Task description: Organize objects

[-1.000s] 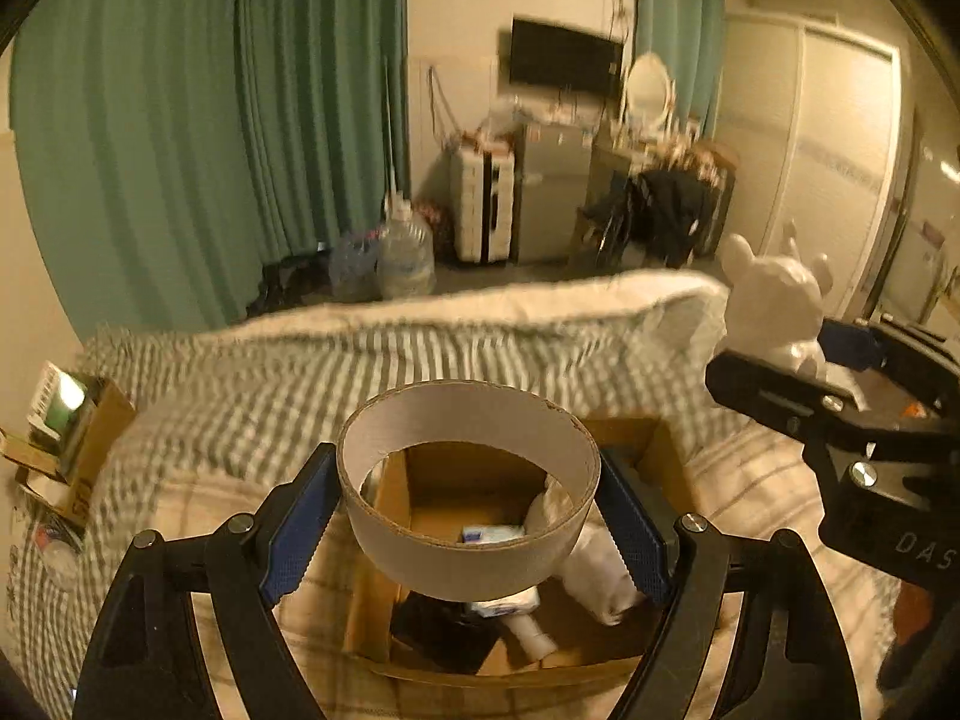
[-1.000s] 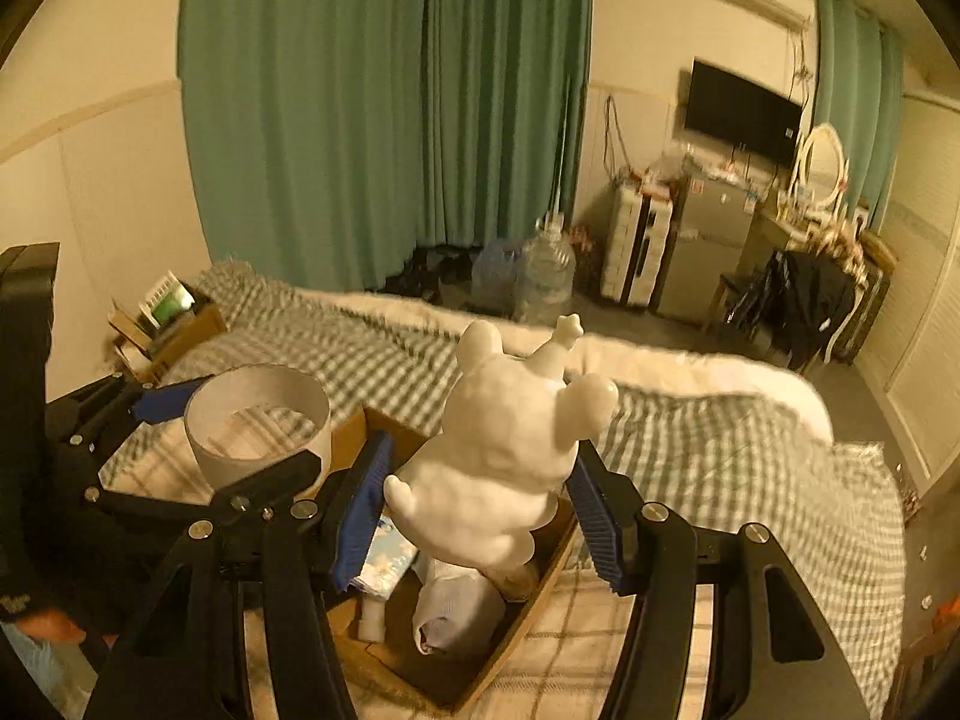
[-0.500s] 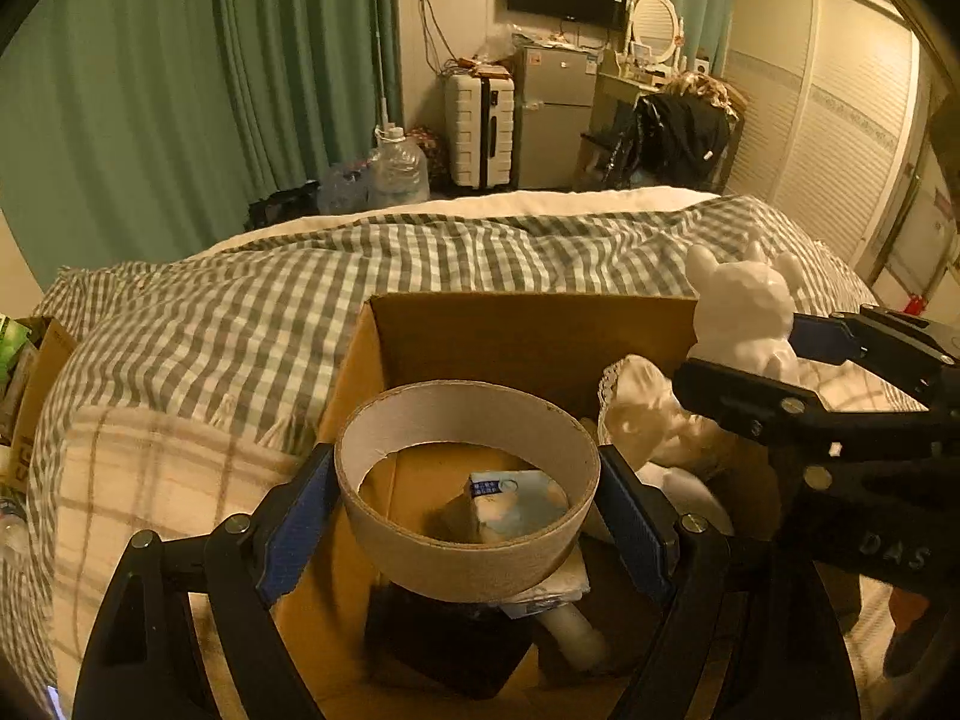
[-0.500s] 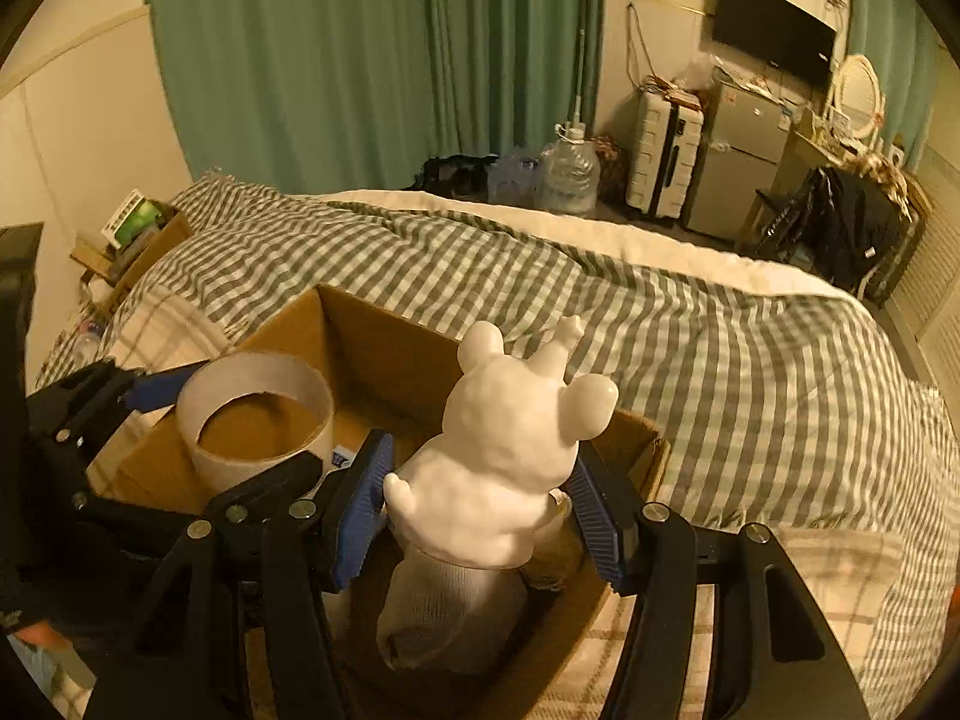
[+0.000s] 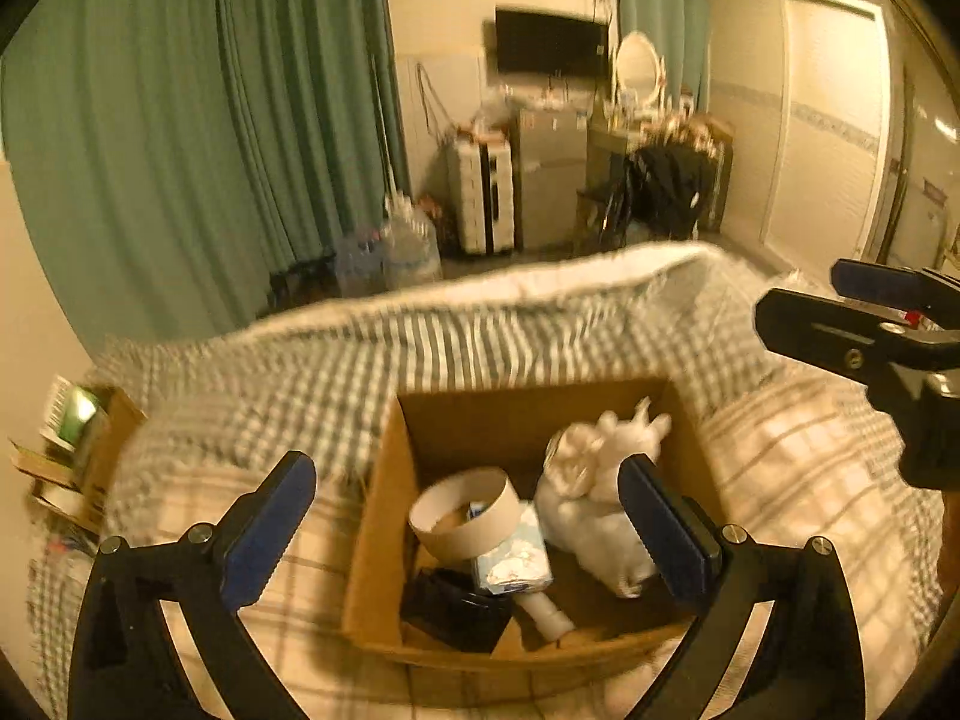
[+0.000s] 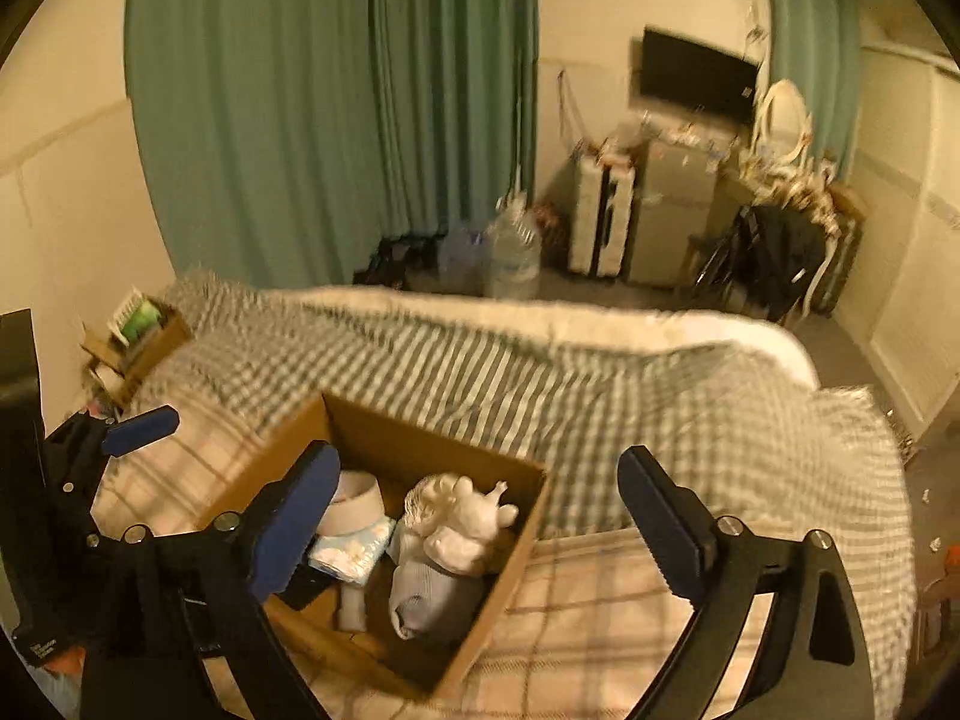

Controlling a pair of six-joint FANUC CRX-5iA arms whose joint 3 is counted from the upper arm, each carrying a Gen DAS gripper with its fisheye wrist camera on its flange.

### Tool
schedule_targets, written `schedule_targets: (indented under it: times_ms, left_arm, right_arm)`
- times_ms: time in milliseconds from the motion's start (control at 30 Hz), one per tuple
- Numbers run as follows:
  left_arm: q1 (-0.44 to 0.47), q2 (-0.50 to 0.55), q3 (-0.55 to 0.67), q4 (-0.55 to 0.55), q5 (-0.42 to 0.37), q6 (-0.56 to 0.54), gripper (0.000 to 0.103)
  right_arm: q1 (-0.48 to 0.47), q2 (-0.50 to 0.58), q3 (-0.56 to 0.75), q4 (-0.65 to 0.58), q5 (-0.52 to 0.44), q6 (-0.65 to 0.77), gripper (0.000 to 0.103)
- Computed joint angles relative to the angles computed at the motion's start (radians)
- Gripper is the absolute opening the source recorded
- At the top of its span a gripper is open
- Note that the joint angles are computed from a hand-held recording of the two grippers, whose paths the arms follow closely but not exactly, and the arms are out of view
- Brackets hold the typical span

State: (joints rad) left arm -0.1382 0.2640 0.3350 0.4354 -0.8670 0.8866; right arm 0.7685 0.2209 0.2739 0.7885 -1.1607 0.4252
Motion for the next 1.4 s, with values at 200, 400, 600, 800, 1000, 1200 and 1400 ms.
schedule_targets:
  times_ms: [200,400,600,800,1000,1200,1400]
  left_arm:
    - [0.056,-0.156,-0.107,0.184,0.042,-0.119,0.103]
    - [0.121,-0.277,-0.216,0.361,0.054,-0.236,0.103]
    - [0.187,-0.389,-0.352,0.516,0.067,-0.363,0.103]
    - [0.209,-0.474,-0.517,0.628,0.124,-0.462,0.103]
    - [0.169,-0.505,-0.681,0.772,0.251,-0.523,0.103]
    - [0.072,-0.496,-0.825,0.888,0.439,-0.662,0.103]
    - [0.062,-0.483,-0.873,0.896,0.464,-0.706,0.103]
  right_arm:
    - [0.138,-0.048,0.043,0.184,-0.194,-0.058,0.103]
    - [0.268,-0.069,0.062,0.337,-0.364,-0.113,0.103]
    - [0.354,-0.097,-0.004,0.412,-0.426,-0.195,0.103]
    - [0.393,-0.136,-0.161,0.456,-0.403,-0.367,0.103]
    - [0.386,-0.148,-0.307,0.475,-0.354,-0.518,0.103]
    - [0.353,-0.104,-0.405,0.448,-0.318,-0.604,0.103]
    - [0.337,-0.076,-0.449,0.392,-0.292,-0.643,0.103]
